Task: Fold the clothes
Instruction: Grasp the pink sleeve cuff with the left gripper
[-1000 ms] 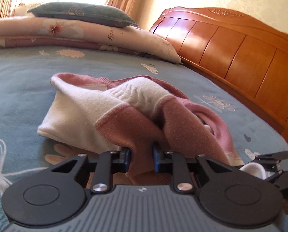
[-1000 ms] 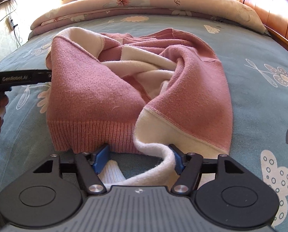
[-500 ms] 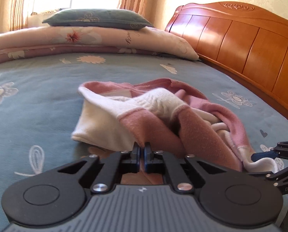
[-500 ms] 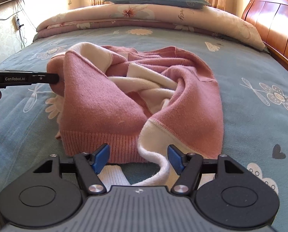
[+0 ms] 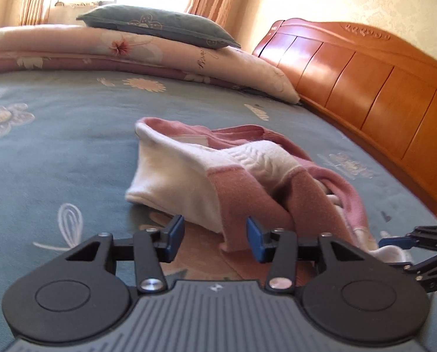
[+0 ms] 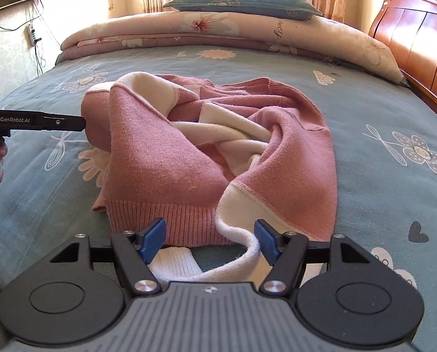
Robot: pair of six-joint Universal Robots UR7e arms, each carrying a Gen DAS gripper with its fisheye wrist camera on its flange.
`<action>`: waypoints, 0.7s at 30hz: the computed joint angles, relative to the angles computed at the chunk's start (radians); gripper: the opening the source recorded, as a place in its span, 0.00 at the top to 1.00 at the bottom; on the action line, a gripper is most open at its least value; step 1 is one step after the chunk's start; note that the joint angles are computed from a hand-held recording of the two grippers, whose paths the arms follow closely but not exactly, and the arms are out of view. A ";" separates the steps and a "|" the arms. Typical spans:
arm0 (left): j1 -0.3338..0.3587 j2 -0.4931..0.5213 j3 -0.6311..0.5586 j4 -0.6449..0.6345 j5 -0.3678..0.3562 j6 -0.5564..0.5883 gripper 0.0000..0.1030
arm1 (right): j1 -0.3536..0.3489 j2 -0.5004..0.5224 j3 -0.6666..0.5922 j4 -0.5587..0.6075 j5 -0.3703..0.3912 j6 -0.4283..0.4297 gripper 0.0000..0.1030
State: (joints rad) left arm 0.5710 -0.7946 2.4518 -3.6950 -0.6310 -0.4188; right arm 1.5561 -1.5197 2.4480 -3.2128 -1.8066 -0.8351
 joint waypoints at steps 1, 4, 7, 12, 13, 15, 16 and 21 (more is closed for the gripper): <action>0.011 0.009 -0.007 -0.011 -0.016 0.020 0.55 | 0.001 0.008 -0.003 -0.002 -0.008 0.005 0.31; 0.052 0.043 -0.036 -0.052 -0.065 0.097 0.55 | 0.004 0.029 -0.009 -0.008 -0.024 0.009 0.31; 0.100 0.083 -0.068 -0.141 -0.145 0.182 0.58 | 0.005 0.043 -0.011 -0.015 -0.036 -0.001 0.31; 0.176 0.090 -0.082 -0.233 -0.400 0.343 0.64 | -0.001 0.062 -0.024 -0.007 -0.050 0.011 0.31; 0.180 0.097 -0.089 -0.232 -0.391 0.344 0.64 | 0.000 0.070 -0.028 -0.011 -0.058 0.012 0.31; 0.192 0.110 -0.105 -0.226 -0.375 0.331 0.66 | 0.000 0.083 -0.032 -0.011 -0.066 0.021 0.31; 0.196 0.116 -0.110 -0.229 -0.375 0.325 0.66 | 0.000 0.088 -0.033 -0.014 -0.067 0.022 0.31; 0.183 0.123 -0.119 -0.199 -0.365 0.316 0.92 | -0.002 0.095 -0.032 -0.024 -0.068 0.015 0.31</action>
State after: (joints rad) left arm 0.7545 -0.6713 2.3323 -3.8945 -0.9960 -0.1030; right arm 1.5543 -1.4242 2.4164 -3.2364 -1.8749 -0.8205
